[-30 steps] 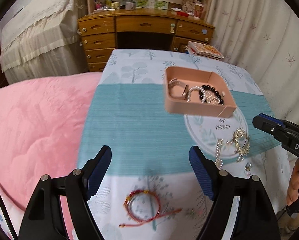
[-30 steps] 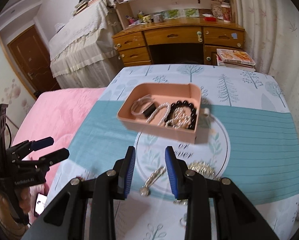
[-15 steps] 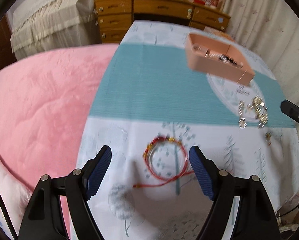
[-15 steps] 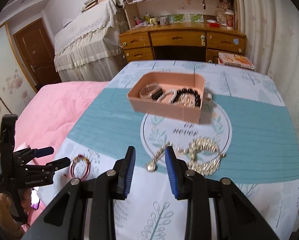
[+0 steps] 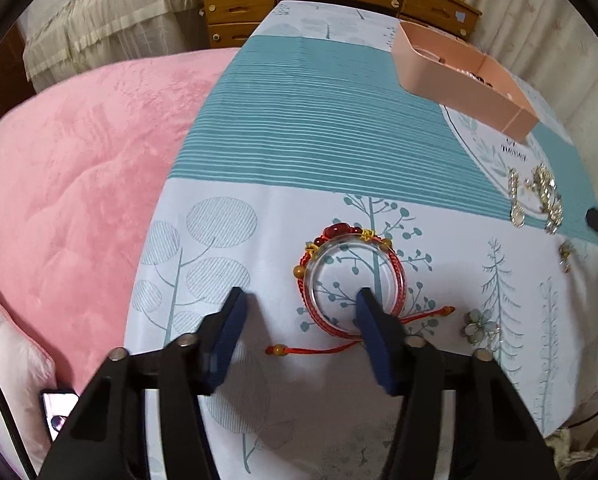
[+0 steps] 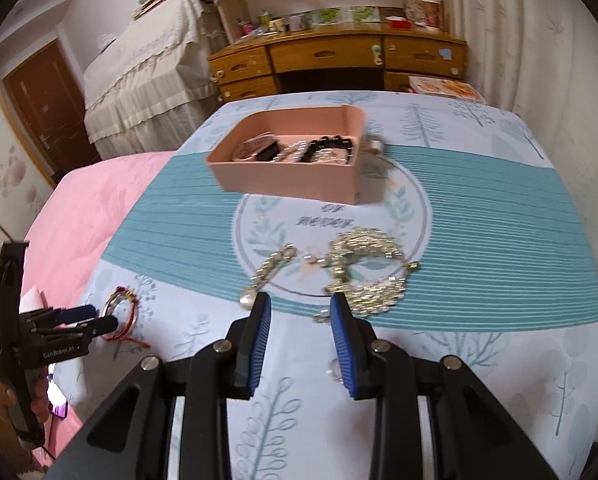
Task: Organize jewelry
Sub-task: 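Grasp the red beaded bracelet with the left gripper while the right grasps the gold leaf hair comb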
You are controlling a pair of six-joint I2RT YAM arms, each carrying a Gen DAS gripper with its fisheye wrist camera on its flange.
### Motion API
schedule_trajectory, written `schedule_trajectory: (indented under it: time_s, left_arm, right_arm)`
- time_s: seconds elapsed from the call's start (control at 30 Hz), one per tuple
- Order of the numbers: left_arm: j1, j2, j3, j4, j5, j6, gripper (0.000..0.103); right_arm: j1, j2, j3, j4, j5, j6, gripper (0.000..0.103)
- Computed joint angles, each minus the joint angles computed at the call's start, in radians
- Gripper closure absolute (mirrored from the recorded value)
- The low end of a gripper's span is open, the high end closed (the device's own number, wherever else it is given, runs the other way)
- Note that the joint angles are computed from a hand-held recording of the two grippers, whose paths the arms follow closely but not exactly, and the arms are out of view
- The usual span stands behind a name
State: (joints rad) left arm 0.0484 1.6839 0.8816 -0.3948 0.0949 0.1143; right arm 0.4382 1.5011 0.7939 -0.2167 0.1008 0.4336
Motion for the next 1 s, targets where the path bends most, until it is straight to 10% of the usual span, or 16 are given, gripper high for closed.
schedule_trajectory:
  time_s: [0.17, 1.0]
  left_arm:
    - [-0.022, 0.001, 0.016, -0.007, -0.002, -0.006, 0.094]
    - [-0.019, 0.058, 0.073, -0.029, 0.108, -0.058, 0.098]
  right_arm:
    - [-0.074, 0.002, -0.008, 0.004, -0.009, -0.006, 0.072]
    - [-0.292, 0.321, 0.263, -0.104, -0.278, -0.549, 0.059]
